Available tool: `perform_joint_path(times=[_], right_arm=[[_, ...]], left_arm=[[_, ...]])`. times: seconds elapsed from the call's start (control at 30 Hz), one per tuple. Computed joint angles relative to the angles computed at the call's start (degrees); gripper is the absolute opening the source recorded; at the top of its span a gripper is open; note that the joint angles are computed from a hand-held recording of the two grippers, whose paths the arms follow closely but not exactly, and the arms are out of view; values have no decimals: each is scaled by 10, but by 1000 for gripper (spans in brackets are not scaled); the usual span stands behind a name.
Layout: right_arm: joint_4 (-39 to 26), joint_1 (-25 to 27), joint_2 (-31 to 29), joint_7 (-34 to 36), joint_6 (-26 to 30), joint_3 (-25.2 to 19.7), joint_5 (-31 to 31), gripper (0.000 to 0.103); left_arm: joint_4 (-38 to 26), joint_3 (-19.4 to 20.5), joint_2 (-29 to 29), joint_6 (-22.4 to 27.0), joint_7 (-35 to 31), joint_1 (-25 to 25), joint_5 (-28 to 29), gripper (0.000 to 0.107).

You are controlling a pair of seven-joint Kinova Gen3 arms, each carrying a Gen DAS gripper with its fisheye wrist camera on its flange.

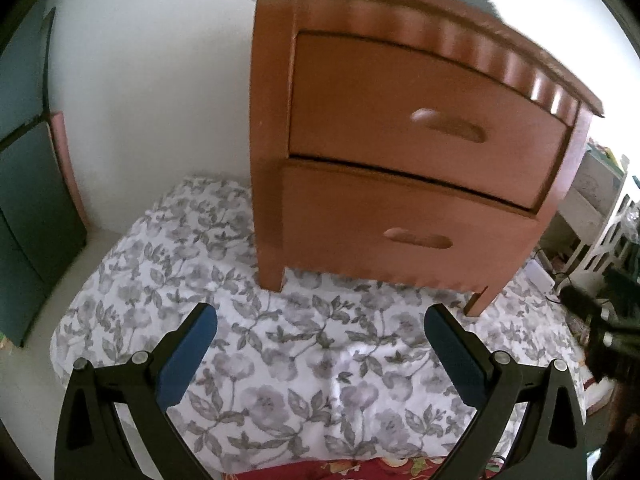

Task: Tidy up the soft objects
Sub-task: 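Hook the right gripper on the lower drawer front and pull it open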

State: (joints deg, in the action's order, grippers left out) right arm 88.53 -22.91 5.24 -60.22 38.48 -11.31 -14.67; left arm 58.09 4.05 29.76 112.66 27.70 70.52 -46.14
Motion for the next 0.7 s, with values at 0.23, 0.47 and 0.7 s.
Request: perform_joint_path(times=[0.23,0.47,0.7], right_arm=[[-79,-42,80,-2,-11,-7,64,103],[-191,-92,171,4,48,-3,121,103],[-217,-165,212,-9,31,29,217,103]], left_arm=[[90,25,-44,-71,63,-28,42,103],[145,46,-70,-115,104,-50,61,103],[182,61,-86,-147,131,-65,65,103]])
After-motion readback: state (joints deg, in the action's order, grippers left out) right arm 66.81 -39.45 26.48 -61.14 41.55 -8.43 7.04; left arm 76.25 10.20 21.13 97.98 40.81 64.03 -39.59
